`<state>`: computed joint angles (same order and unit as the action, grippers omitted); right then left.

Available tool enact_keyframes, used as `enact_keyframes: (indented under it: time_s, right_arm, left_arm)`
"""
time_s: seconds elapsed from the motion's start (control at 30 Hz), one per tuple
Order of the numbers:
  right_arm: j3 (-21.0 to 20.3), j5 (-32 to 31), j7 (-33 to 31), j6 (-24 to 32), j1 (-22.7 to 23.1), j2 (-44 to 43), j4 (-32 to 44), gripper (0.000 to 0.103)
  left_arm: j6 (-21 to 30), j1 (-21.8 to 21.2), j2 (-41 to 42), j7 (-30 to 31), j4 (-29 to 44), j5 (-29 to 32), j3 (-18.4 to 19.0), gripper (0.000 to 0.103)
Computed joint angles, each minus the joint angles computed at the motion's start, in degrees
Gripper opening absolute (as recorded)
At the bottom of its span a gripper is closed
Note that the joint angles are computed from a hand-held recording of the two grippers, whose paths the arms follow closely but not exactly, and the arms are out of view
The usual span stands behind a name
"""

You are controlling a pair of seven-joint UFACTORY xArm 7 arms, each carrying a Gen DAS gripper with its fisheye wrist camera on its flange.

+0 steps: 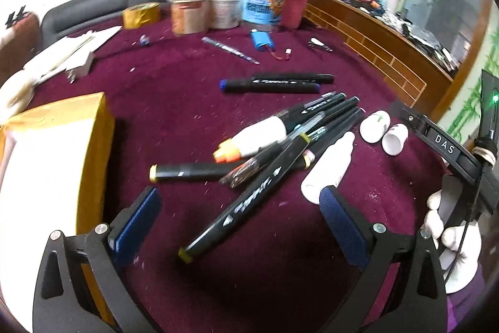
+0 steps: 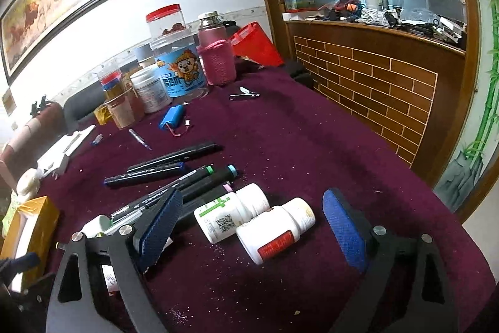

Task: Organize rigid objects
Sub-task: 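Lower the left gripper onto a black marker and close on it, then lift the black marker with the left gripper while the right gripper grasps the white dropper bottle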

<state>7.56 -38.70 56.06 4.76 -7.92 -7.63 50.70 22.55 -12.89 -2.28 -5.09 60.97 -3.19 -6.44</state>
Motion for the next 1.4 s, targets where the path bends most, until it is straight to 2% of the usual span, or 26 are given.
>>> enact_keyframes:
  time_s: [0.1, 0.2, 0.23, 0.27, 0.3, 0.33, 0.37, 0.43, 0.47, 0.6, 0.67, 0.7, 0.73, 0.77, 0.83, 0.93, 1.0, 1.03, 1.07, 1.13, 1.23, 1.3, 1.4]
  right_arm:
    - [-1.3, 4.1, -3.8, -0.2, 1.8, 0.3, -0.2, 0.089]
    - [-2.2, 8.4, -7.4, -0.3, 3.1, 0.5, -0.5, 0.089]
    - [-2.5, 10.0, -8.6, -0.3, 3.5, 0.6, -0.6, 0.089]
    - [-2.7, 11.3, -9.8, -0.3, 3.8, 0.6, -0.6, 0.089]
    - [-2.7, 12.3, -10.5, 0.0, 4.0, 0.7, -0.6, 0.089]
    - [-2.7, 13.0, -10.9, 0.1, 4.0, 0.8, -0.5, 0.089]
    - [-2.9, 14.1, -11.8, 0.2, 4.3, 0.8, -0.6, 0.089]
    - [-3.0, 15.6, -12.9, 0.4, 4.5, 0.8, -0.6, 0.089]
    - [-3.1, 16.4, -13.6, 0.6, 4.7, 0.9, -0.6, 0.089]
    - [-3.3, 18.6, -15.6, 0.7, 5.1, 0.9, -0.6, 0.089]
    - [-3.5, 19.9, -16.9, 0.8, 5.5, 1.1, -0.5, 0.089]
    - [-3.6, 20.5, -17.4, 0.9, 5.7, 1.1, -0.5, 0.089]
    - [-3.7, 21.2, -18.0, 0.9, 5.9, 1.2, -0.4, 0.089]
    - [-3.9, 22.1, -19.0, 1.0, 6.2, 1.2, -0.5, 0.089]
    - [-3.8, 22.5, -19.4, 1.1, 6.2, 1.3, -0.4, 0.089]
    - [-3.7, 22.8, -19.5, 1.0, 6.1, 1.3, -0.4, 0.089]
    - [-3.8, 23.5, -19.9, 1.1, 6.2, 1.4, -0.4, 0.089]
    - [-3.8, 23.8, -20.1, 1.2, 6.3, 1.5, -0.3, 0.089]
    - [-3.9, 24.2, -20.4, 1.3, 6.4, 1.5, -0.3, 0.089]
    - [-4.0, 24.5, -20.5, 1.4, 6.4, 1.7, -0.2, 0.089]
    - [-4.0, 24.8, -20.6, 1.8, 6.5, 1.8, -0.1, 0.089]
    - [-4.1, 25.1, -20.5, 1.9, 6.6, 1.8, -0.1, 0.089]
    - [-5.7, 31.2, -26.5, 3.7, 9.0, 2.0, 0.6, 0.089]
  left_arm:
    - [0.0, -0.1, 2.3, 0.8, 1.8, 1.8, -0.2, 0.095]
    - [1.6, -0.3, 4.5, 6.1, 3.9, -2.2, -0.5, 0.081]
    - [2.2, -0.3, 5.2, 8.8, 4.5, -4.8, -0.8, 0.065]
    - [3.2, -0.1, 5.8, 11.6, 5.1, -7.4, -1.0, 0.043]
    - [5.3, -0.1, 7.1, 12.9, 6.5, -8.7, -1.2, 0.039]
    - [6.0, -0.2, 7.4, 13.0, 6.7, -8.7, -1.2, 0.031]
    - [4.5, -1.4, 6.7, 13.5, 5.7, -8.1, -0.3, 0.022]
    - [6.2, 0.0, 5.8, 17.8, 5.3, -13.1, -1.9, 0.015]
    - [7.5, 0.1, 5.3, 19.4, 5.1, -15.4, -1.9, 0.014]
    - [8.6, -0.5, 1.4, 20.6, 1.9, -17.3, -1.3, 0.014]
    - [9.2, -0.9, -0.5, 23.0, 0.8, -20.9, -0.6, 0.015]
    - [9.0, -1.2, -1.1, 24.4, 0.5, -22.7, -0.3, 0.016]
    - [8.8, -1.4, -1.4, 25.2, 0.5, -23.5, -0.1, 0.022]
    - [8.6, -1.5, -1.0, 24.6, 0.8, -22.4, -0.2, 0.031]
    - [7.7, -1.6, 0.6, 20.9, 1.9, -17.6, -0.6, 0.038]
    - [8.5, -2.1, 3.5, 18.9, 3.7, -15.5, -1.2, 0.038]
    - [4.1, -2.8, 3.7, 15.6, 2.2, -9.6, -1.6, 0.036]
    - [3.1, -3.1, 3.5, 13.7, 1.6, -6.5, -1.6, 0.020]
    - [2.9, -3.1, 3.2, 13.1, 1.2, -5.8, -1.6, 0.011]
    - [4.4, -2.6, 1.9, 15.9, 0.7, -11.6, -1.3, 0.011]
    - [3.8, -2.1, -2.3, 20.6, -2.8, -21.2, 0.1, 0.012]
    - [4.5, -3.0, -6.4, 25.9, -5.7, -30.9, 2.4, 0.012]
    - [4.9, -4.0, -11.4, 29.7, -9.4, -37.9, 4.7, 0.012]
